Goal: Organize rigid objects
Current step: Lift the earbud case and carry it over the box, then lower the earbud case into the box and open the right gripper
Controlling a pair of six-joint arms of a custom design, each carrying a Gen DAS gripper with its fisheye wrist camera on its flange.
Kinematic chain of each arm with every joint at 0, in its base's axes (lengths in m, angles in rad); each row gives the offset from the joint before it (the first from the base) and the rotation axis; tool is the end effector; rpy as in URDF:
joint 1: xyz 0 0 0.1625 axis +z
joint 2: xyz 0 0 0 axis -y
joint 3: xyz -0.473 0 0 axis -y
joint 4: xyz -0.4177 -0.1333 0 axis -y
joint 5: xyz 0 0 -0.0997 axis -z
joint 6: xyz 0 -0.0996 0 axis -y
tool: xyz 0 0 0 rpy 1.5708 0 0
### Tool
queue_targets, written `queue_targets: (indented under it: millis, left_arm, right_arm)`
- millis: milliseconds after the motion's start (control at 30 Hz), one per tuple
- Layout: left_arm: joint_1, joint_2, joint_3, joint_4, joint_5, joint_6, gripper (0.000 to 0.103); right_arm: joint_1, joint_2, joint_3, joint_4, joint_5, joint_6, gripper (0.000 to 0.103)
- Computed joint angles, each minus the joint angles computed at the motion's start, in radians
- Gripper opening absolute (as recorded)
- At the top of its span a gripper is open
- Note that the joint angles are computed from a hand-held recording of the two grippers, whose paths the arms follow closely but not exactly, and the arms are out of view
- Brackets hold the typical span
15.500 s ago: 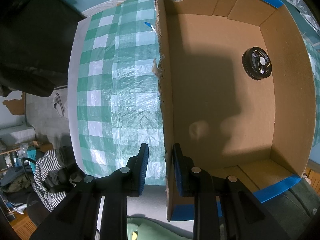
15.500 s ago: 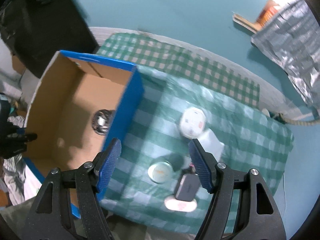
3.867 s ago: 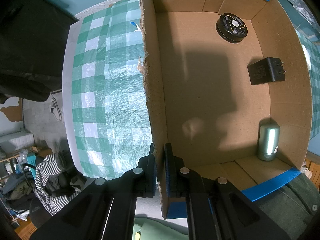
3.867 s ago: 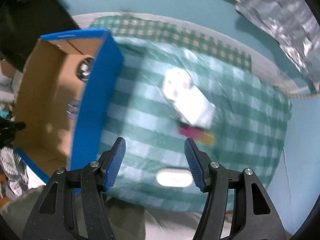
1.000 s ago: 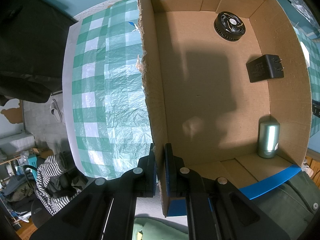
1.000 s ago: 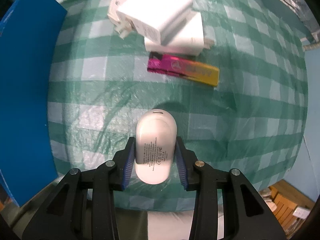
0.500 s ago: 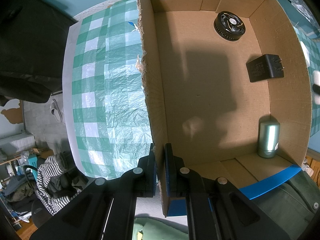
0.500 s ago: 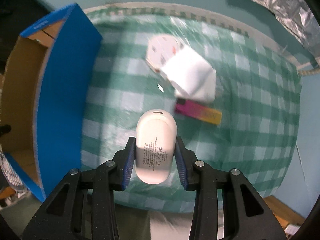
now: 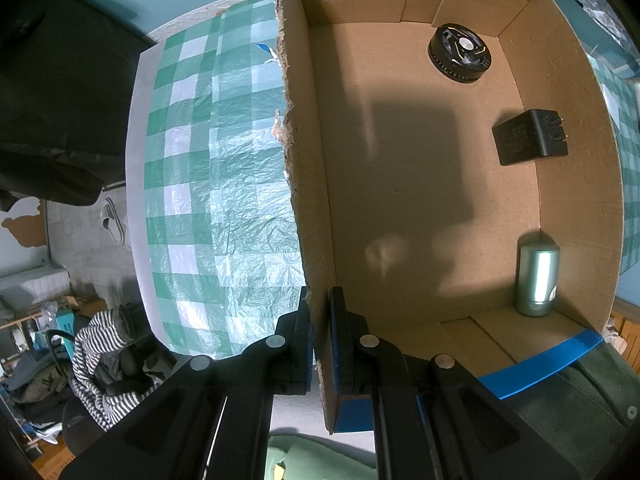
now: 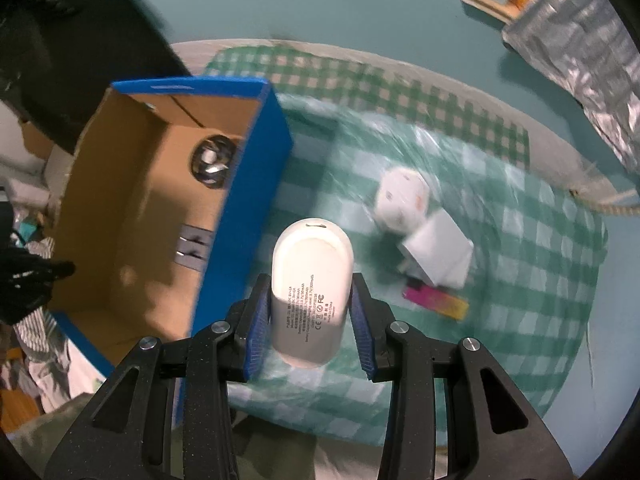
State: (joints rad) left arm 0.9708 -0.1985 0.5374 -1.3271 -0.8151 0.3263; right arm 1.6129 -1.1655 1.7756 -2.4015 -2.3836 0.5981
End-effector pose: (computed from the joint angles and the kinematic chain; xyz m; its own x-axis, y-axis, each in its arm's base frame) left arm -0.3424 -0.8575 0.0015 -0.2160 0.9052 -0.3661 0.5709 0.4213 0.7047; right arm 0.0879 -0.6380 0.3129 -0.5963 0.6562 0.4624 0.3566 0.7326 -0.5798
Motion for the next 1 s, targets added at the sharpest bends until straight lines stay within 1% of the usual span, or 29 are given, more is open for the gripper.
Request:
queue_targets:
  millis: [267, 467, 733, 1000]
  left_arm:
    - [0.000, 0.000, -0.001, 0.001, 0.000, 0.000, 0.007]
    - [0.000, 0.000, -0.001, 0.001, -0.001, -0.001, 0.007]
    - [0.000, 0.001, -0.003, 0.003, -0.002, -0.002, 0.007]
    - [0.000, 0.001, -0.003, 0.003, -0.002, -0.001, 0.007]
  right_arm:
    - [0.017, 0.073, -0.083, -0.020, 0.021, -0.106, 0.037]
    - [0.025, 0.127, -0.145, 0.010, 0.032, -0.158, 0.037]
    - [0.021, 0.184, -0.202, 0.057, 0.052, -0.200, 0.037]
    - [0.007, 0.200, -0.213, 0.069, 0.082, -0.206, 0.038]
